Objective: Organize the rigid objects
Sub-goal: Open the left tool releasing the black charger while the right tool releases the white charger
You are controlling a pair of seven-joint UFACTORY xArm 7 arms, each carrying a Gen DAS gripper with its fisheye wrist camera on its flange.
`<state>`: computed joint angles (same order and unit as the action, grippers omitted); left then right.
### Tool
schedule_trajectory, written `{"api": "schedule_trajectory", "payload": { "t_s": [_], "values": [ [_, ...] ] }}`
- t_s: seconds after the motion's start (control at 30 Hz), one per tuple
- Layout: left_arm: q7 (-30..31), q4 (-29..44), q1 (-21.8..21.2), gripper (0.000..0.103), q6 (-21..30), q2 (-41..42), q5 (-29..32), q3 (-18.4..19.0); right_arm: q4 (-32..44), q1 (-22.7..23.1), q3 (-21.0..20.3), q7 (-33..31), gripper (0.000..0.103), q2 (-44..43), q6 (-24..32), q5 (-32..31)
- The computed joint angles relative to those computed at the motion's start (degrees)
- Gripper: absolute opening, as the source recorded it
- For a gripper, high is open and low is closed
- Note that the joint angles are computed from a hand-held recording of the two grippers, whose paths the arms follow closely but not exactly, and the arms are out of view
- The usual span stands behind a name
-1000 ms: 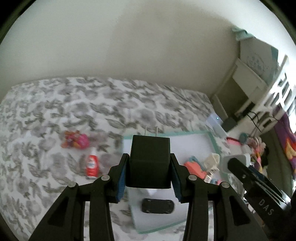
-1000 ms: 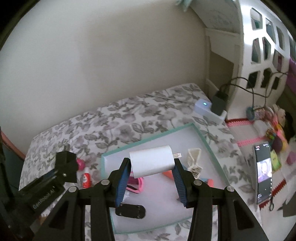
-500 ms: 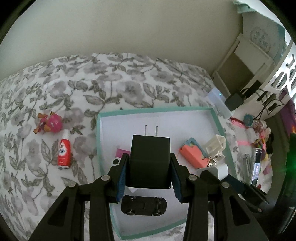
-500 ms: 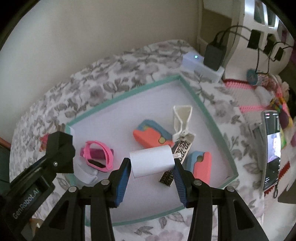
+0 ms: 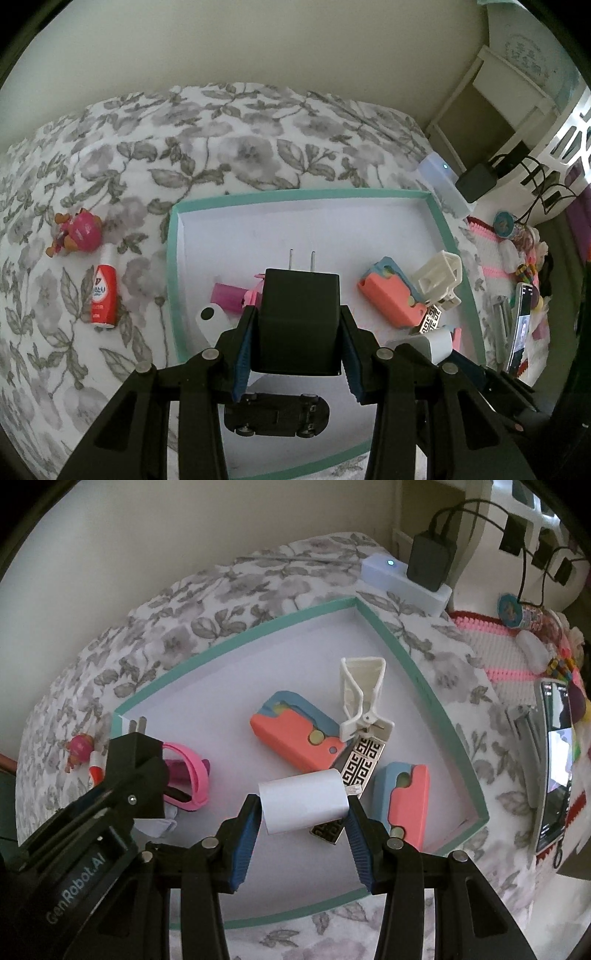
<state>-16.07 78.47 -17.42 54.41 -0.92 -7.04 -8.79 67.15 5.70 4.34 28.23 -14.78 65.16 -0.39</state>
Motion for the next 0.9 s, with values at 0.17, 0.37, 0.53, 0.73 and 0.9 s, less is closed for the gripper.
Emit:
{"api": "schedule_trajectory", "payload": {
  "t_s": [0.17,0.37,0.53,0.73,0.9],
  "values": [
    [-0.1,0.0,0.0,0.044,0.2,0.2,-0.1,0.0,0.2,0.1,0.0,0.0,0.049,0.0,0.3,0.0],
    [0.2,0.3,0.0,0.045,0.4,0.3,-0.3,0.0,0.2,0.1,0.0,0.0,0.05,0.1,0.4,-0.1],
    [0.1,0.5,0.0,0.046,0.6,0.2,-0.3,0.0,0.1,0.2,0.0,-0.5,0.05,-0.1,0.0,0.0],
    [0.1,1.1,0.2,0.047,1.1,-0.5,-0.2,0.2,0.8,0.3,0.3,-0.8,0.051,-0.5,-0.1,-0.6],
    [-0.1,1.2,0.6,0.047,0.9,-1.9,-0.2,0.5,1.7,0.2,0.6,-0.6,0.051,-1.5,-0.8,-1.6]
  ]
}}
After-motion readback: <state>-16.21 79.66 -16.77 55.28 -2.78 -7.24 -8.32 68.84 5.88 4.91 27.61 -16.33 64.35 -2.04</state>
